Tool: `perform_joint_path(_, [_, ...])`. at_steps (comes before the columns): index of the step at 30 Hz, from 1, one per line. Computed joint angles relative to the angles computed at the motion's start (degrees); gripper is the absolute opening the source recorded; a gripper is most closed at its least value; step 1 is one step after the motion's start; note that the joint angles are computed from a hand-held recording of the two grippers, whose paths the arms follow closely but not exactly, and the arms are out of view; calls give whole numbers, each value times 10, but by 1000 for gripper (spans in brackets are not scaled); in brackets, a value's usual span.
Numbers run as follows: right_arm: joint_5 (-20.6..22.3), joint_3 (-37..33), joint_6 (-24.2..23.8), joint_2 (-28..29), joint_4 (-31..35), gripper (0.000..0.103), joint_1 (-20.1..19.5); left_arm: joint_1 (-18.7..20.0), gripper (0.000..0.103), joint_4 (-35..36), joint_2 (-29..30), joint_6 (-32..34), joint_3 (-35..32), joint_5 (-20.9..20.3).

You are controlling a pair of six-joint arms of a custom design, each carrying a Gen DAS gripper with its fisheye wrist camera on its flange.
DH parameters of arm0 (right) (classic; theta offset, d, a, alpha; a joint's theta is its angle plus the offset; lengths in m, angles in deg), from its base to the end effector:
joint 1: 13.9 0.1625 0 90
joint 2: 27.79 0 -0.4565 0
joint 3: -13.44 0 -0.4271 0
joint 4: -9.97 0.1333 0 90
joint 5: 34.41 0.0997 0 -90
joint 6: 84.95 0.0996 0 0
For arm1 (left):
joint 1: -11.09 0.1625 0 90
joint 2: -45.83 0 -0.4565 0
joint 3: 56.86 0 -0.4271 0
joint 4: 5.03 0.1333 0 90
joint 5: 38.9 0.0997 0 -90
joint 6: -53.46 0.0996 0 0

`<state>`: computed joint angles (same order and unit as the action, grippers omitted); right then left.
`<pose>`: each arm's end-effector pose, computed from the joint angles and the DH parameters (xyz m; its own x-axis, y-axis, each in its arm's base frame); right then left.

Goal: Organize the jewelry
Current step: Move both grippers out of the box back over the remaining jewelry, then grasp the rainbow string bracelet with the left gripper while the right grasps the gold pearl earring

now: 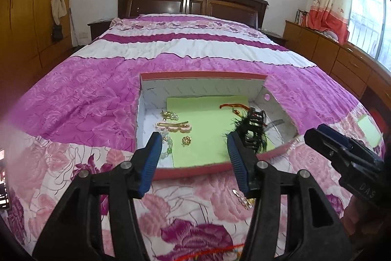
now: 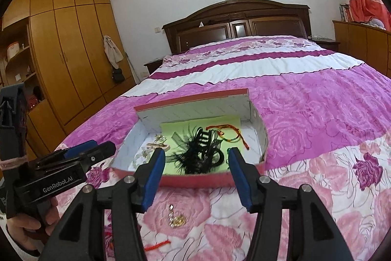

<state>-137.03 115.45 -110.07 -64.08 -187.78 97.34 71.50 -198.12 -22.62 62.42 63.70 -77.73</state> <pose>0.3513 -0.5959 0.0379 -0.7573 -0.4905 0.4312 -0.6523 0.5347 -0.5373 -0.0839 -0.5748 0.2882 -0.7854 -0.1288 -0.6055 0.4386 0.5745 -0.6911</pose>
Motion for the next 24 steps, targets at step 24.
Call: perform_joint_path(24, [-14, 87, 10, -36, 0, 59, -14, -2, 50, 229, -69, -169, 76, -43])
